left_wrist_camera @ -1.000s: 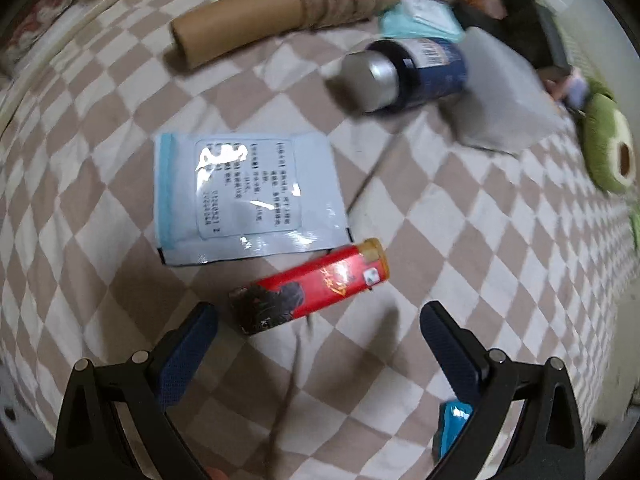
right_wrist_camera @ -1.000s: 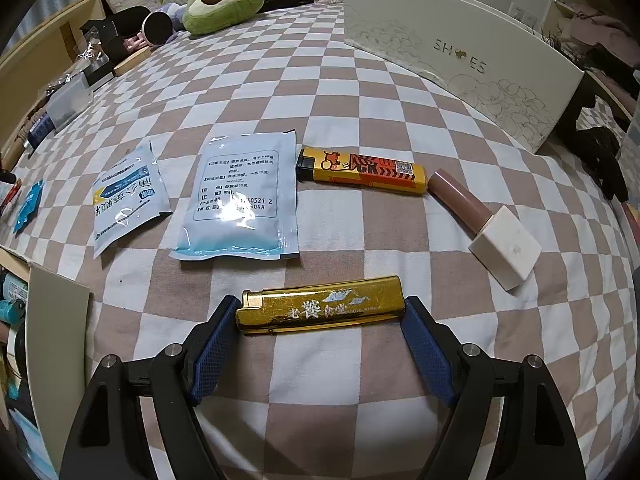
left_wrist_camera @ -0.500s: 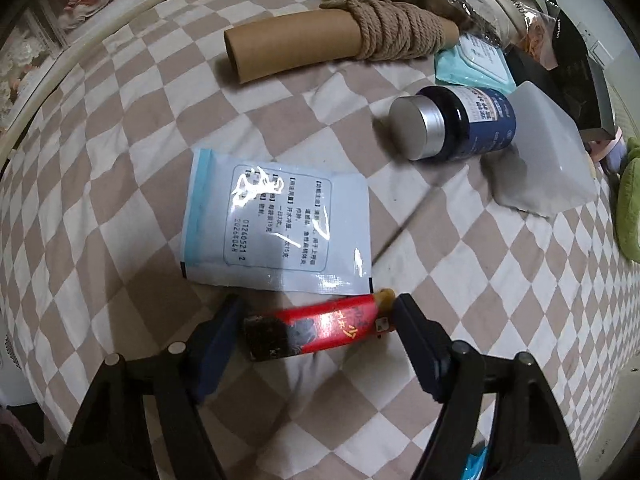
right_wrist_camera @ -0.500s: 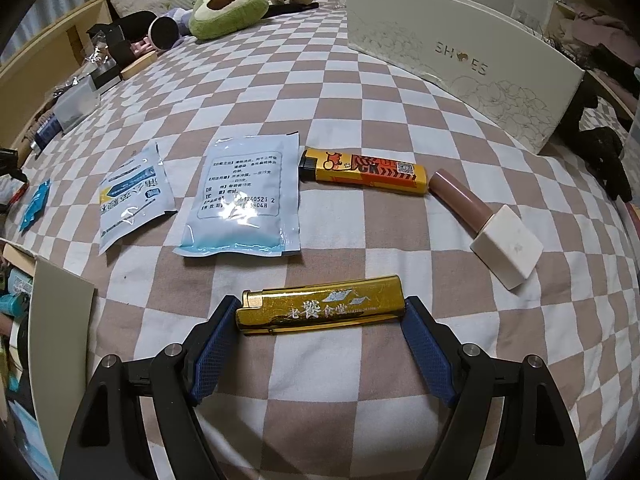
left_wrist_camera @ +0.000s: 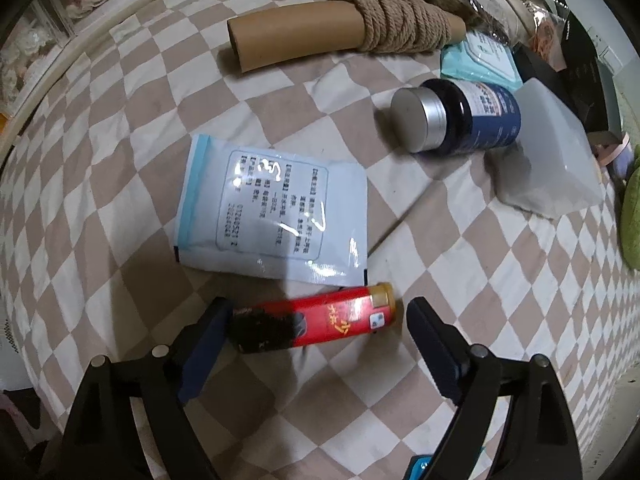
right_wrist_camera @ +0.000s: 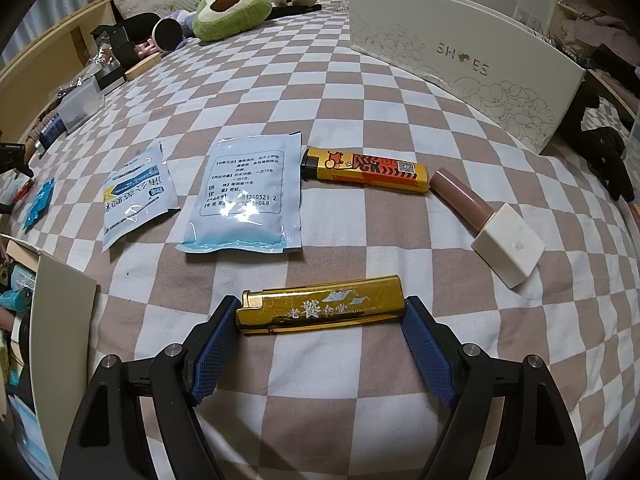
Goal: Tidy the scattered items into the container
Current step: 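Grasp the red lighter with the left tool while the right tool holds the gold lighter, then lift both lighters and turn both tools toward the cardboard box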
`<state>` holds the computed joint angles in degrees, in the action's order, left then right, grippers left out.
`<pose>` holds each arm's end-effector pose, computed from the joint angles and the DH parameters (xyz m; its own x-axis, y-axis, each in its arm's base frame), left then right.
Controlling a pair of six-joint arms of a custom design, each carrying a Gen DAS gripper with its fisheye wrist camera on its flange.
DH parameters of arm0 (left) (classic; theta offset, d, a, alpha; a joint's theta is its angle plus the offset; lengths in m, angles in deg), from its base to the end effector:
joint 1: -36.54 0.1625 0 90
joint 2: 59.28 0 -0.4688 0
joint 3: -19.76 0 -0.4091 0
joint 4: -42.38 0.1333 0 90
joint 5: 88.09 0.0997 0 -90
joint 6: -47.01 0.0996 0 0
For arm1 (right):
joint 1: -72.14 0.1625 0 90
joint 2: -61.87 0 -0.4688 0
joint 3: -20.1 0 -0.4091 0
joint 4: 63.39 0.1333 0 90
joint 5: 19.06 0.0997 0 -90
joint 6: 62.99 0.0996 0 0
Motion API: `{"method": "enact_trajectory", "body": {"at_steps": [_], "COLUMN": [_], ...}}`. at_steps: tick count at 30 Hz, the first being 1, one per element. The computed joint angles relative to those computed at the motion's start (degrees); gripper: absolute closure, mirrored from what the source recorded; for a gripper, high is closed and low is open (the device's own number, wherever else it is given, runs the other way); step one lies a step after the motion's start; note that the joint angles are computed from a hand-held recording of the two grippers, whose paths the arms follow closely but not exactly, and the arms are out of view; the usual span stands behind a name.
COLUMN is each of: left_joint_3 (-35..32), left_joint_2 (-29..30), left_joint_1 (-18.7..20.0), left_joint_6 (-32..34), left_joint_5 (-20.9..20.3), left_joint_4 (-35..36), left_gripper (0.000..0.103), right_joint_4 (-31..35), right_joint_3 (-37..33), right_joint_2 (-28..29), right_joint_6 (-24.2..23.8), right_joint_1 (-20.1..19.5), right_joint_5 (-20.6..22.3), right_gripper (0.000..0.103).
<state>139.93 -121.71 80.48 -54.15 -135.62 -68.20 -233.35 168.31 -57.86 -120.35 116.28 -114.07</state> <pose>-0.1996 -0.4708 0.1133 -0.5208 -0.7001 -0.4885 -0.3251 0.6917 -0.6448 -0.1047 -0.2752 0.3907 -0.7241 0.0460 0.6882 -0.3018 0.8760 -0.3762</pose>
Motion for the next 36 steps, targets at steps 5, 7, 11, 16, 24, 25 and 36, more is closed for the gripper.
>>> {"method": "enact_trajectory", "body": {"at_steps": [5, 7, 11, 16, 24, 25, 36], "left_joint_3": [-0.8, -1.0, -0.8, -0.7, 0.1, 0.1, 3.5], "left_joint_2": [0.1, -0.1, -0.7, -1.2, -3.1, -3.3, -10.2], "left_joint_1": [0.3, 0.5, 1.1, 1.8, 2.9, 2.9, 3.4], "left_joint_6": [-0.9, -1.9, -3.5, -3.1, -0.1, 0.2, 6.8], "left_joint_5": [0.0, 0.1, 0.3, 0.8, 1.0, 1.1, 1.5], "left_joint_4": [3.7, 5.4, 7.5, 8.5, 8.7, 8.8, 4.0], "left_gripper": [0.012, 0.005, 0.000, 0.000, 0.002, 0.004, 0.020], "right_joint_4": [0.0, 0.1, 0.1, -0.3, -0.3, -0.3, -1.5], "right_joint_3": [0.0, 0.0, 0.1, 0.2, 0.2, 0.3, 0.6], "right_joint_2": [0.0, -0.1, -0.1, 0.1, 0.1, 0.0, 0.7], "right_joint_6": [-0.1, -0.1, -0.1, 0.3, 0.4, 0.4, 1.7], "right_joint_1": [-0.1, -0.1, -0.2, 0.6, 0.7, 0.6, 3.4], "right_joint_5": [0.1, 0.1, 0.2, -0.3, -0.4, -0.4, -3.4], "right_gripper": [0.021, 0.021, 0.021, 0.021, 0.021, 0.021, 0.021]}}
